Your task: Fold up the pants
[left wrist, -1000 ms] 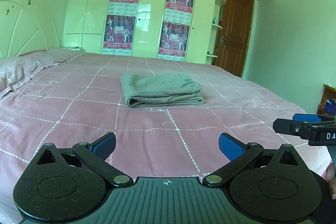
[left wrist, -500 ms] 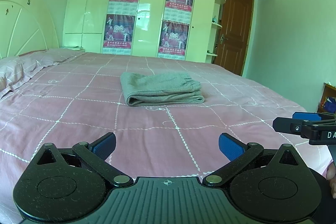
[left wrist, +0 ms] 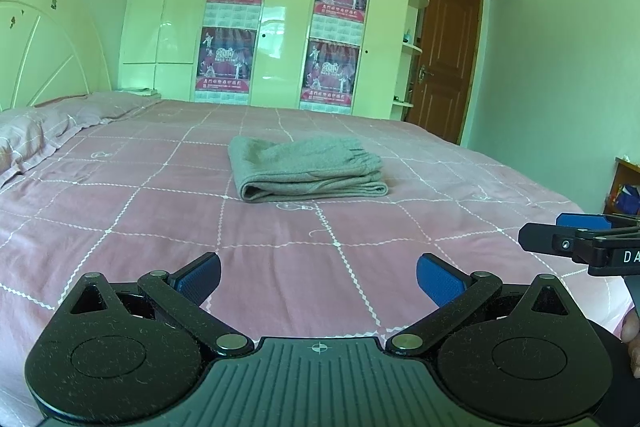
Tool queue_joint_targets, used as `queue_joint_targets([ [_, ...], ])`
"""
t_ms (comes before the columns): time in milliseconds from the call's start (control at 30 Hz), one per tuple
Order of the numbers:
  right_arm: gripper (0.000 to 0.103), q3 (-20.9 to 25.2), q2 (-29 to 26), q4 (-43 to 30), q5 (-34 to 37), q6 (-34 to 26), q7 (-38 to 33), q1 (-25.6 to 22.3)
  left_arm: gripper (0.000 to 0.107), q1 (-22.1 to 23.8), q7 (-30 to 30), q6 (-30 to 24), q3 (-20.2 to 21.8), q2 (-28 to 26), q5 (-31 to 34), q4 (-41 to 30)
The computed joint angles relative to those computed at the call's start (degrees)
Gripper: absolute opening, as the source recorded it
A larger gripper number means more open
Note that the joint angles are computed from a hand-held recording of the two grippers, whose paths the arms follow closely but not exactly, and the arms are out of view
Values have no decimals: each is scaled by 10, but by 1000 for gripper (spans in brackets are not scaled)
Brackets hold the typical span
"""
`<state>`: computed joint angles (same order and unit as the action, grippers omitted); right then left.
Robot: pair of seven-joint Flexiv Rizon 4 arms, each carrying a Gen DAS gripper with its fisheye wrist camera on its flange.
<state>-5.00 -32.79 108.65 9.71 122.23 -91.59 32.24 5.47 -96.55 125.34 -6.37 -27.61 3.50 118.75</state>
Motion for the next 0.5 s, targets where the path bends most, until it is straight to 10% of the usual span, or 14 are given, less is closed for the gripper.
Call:
queue_joint_targets([
  [500,97,0,0,0,3,0,-2,2,103,2,-7,8,0,-2,6,1],
])
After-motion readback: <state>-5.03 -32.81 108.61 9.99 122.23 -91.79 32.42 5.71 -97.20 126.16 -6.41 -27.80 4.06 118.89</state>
